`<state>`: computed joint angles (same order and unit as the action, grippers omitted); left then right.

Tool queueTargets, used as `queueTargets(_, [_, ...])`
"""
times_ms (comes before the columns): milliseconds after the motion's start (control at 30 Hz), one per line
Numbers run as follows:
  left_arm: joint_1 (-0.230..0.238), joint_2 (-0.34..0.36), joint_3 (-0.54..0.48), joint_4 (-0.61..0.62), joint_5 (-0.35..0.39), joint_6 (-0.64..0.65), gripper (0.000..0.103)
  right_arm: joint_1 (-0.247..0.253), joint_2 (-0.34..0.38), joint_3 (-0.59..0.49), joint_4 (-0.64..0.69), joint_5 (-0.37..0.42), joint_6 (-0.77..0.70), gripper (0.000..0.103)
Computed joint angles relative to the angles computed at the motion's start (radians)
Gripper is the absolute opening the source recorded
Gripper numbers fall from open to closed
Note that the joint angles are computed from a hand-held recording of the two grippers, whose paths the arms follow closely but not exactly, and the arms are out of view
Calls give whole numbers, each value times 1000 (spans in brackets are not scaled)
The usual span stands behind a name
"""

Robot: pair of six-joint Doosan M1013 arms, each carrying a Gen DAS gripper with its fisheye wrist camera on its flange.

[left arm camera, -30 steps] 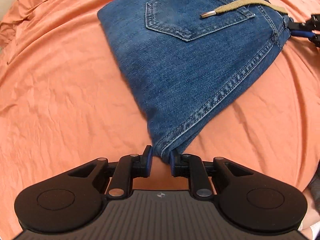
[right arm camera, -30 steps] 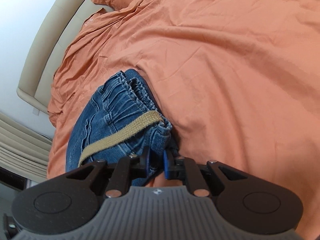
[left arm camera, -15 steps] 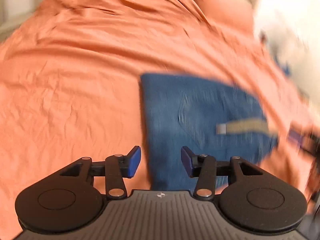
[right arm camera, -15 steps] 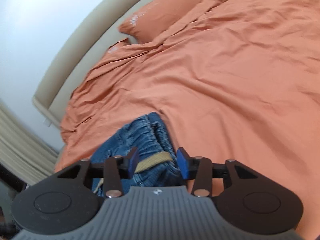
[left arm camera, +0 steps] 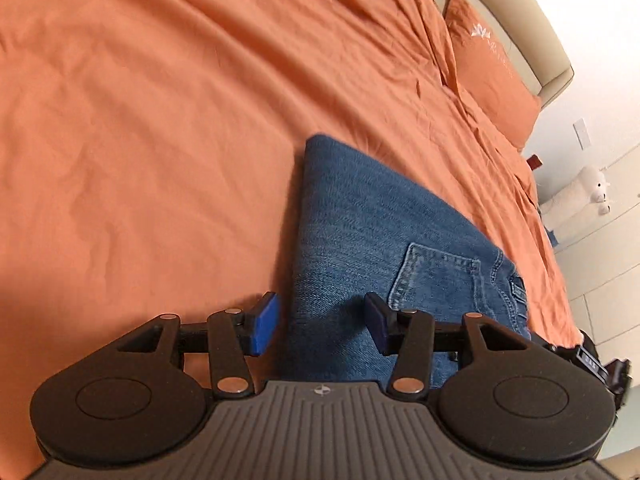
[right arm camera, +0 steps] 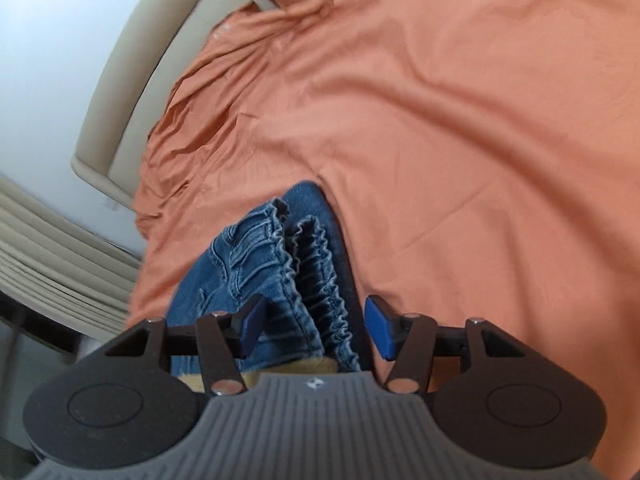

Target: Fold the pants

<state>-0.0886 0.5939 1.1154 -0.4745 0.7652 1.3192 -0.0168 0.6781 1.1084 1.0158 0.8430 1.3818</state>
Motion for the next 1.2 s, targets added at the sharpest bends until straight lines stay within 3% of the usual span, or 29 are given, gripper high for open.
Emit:
queueTargets(200, [30, 32, -9, -186, 25, 83, 56, -21, 64, -55, 102, 105, 30, 53])
queueTargets(300, [34, 44, -13, -225, 27, 87, 55, -22, 85, -73, 144, 131, 13, 48])
queueTargets(400, [33, 47, -16, -233, 26, 101, 43, -24, 101, -84, 182, 152, -1, 43])
queueTargets(500, [34, 41, -6, -252, 20, 119, 32, -25, 102, -83, 201, 157, -22, 32])
queueTargets(600, [24, 33, -8, -206, 12, 123, 18, -21, 90, -78, 194, 137, -60, 24])
queueTargets(700, [9, 22, -11, -134, 1, 114, 11, -14, 73, -69, 175, 110, -63, 21])
queueTargets(867, [-12, 1, -11, -20, -12, 89, 7, -3, 39, -50, 127, 71, -58, 19])
queueTargets(1200, [-35, -83, 23, 112, -21, 99, 6, 18, -31, -82, 8, 108, -14, 17])
